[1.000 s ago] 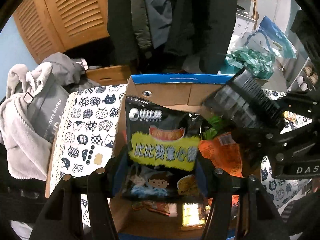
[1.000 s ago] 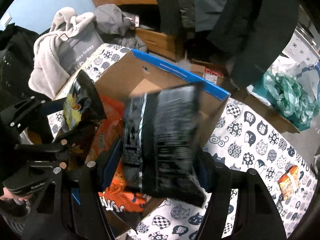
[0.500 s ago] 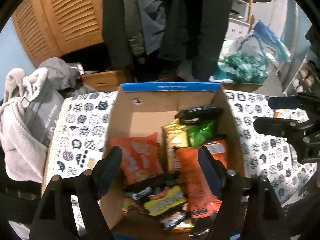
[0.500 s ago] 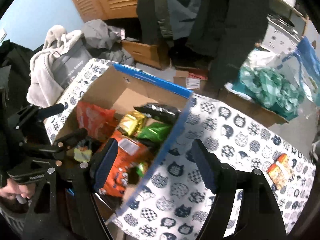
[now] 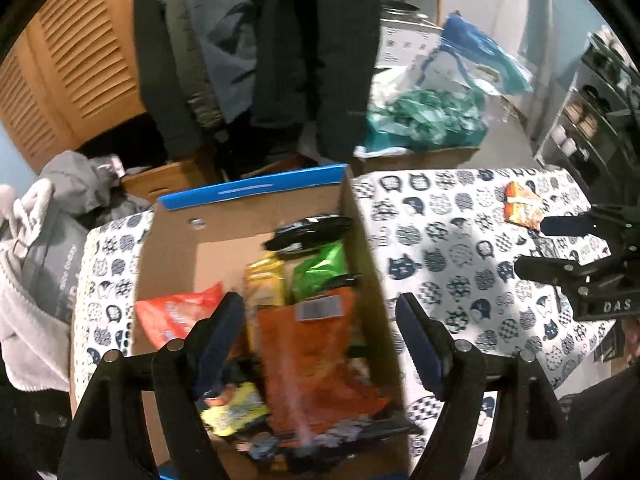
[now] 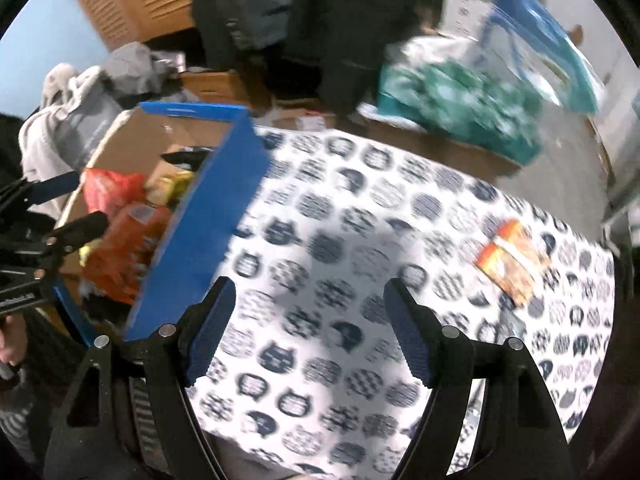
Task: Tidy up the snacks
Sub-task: 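Move both tools back over the last two snacks on the table, then grasp the orange-and-white wrapped snack with left tool while right tool grasps the silver foil bar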
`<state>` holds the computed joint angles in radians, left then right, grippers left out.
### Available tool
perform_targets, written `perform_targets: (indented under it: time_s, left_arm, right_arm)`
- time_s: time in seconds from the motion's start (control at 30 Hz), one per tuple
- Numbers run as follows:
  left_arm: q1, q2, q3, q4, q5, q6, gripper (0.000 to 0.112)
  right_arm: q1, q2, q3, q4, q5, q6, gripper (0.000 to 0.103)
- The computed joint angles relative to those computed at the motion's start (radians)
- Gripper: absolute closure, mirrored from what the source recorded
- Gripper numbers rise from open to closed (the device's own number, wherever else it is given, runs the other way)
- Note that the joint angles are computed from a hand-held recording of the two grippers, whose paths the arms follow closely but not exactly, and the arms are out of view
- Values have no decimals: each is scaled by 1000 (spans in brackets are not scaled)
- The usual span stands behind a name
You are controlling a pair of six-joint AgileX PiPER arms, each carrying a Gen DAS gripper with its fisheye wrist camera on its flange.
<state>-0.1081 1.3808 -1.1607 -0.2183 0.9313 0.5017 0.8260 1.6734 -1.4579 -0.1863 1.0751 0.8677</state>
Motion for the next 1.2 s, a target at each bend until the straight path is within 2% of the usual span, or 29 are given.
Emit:
perform_targets:
  time_s: [0.27,0.43,0.6,0.93,1.2]
  left_arm:
    - [-218,4,25,126,-11,-174,33]
    - [-328,50,12,165,3,-268,33]
    - [-452,89,25,287,-31,-389,32]
    - [-570,201,12,375,-83,-509,32]
    - [-613,272,21,414,-116,-561,32]
  right_arm:
    - [-83,-225,322,-33,-57,81,27]
    - [-163,-319,480,-21,-94,85,27]
    - [-248,-397,619,12,-134,58,27]
    - [-359,-428,791,57,-221,-18,27]
    - [-395,-364,841,93,-307,-73,27]
